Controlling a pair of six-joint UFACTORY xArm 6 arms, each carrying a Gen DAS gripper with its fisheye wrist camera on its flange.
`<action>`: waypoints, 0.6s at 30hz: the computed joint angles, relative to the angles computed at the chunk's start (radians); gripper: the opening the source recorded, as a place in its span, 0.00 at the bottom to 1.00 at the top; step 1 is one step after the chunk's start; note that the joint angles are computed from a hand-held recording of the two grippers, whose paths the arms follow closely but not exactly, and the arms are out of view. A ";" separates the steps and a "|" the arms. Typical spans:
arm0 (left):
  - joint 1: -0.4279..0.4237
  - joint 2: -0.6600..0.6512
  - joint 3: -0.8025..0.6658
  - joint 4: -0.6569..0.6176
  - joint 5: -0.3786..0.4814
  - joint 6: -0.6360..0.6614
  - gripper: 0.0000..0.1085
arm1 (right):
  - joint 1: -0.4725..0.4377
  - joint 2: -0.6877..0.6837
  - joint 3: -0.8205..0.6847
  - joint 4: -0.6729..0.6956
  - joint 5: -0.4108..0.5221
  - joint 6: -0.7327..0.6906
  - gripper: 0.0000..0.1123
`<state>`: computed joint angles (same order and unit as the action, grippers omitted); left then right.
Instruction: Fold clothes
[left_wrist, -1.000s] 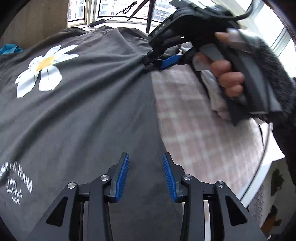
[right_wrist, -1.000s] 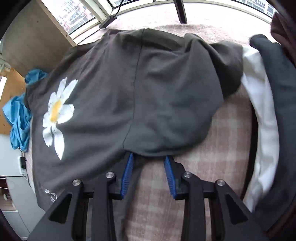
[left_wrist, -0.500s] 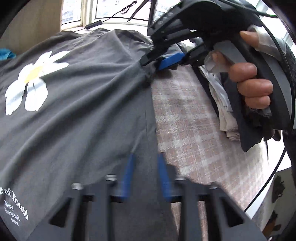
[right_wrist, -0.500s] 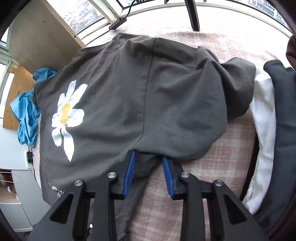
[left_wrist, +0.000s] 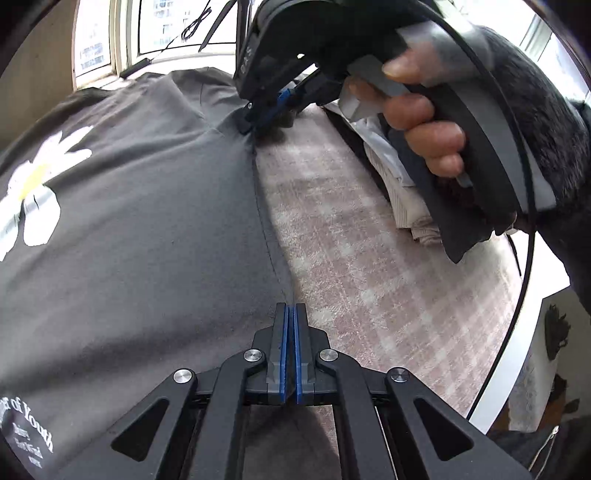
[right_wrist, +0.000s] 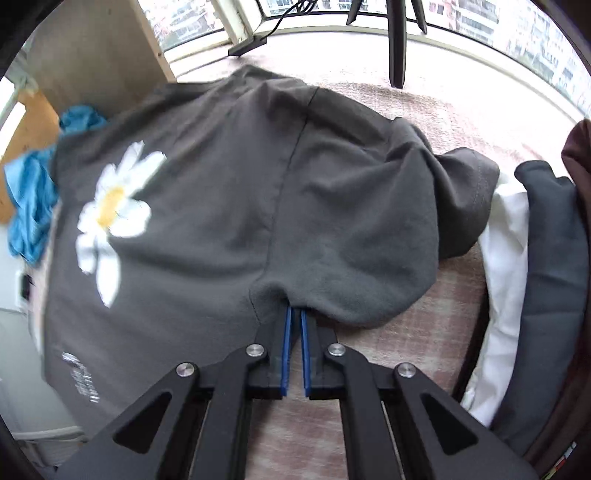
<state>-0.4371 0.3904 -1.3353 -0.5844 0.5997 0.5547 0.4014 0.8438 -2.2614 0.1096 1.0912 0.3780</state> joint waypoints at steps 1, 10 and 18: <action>0.002 -0.005 0.000 -0.019 0.006 0.014 0.02 | 0.000 -0.019 0.034 0.002 -0.027 0.005 0.04; -0.002 -0.068 0.035 0.019 0.067 0.029 0.06 | 0.015 0.013 -0.019 -0.095 -0.008 0.067 0.04; 0.090 -0.193 0.207 0.094 0.049 -0.122 0.24 | 0.030 0.038 -0.082 -0.066 0.067 0.039 0.05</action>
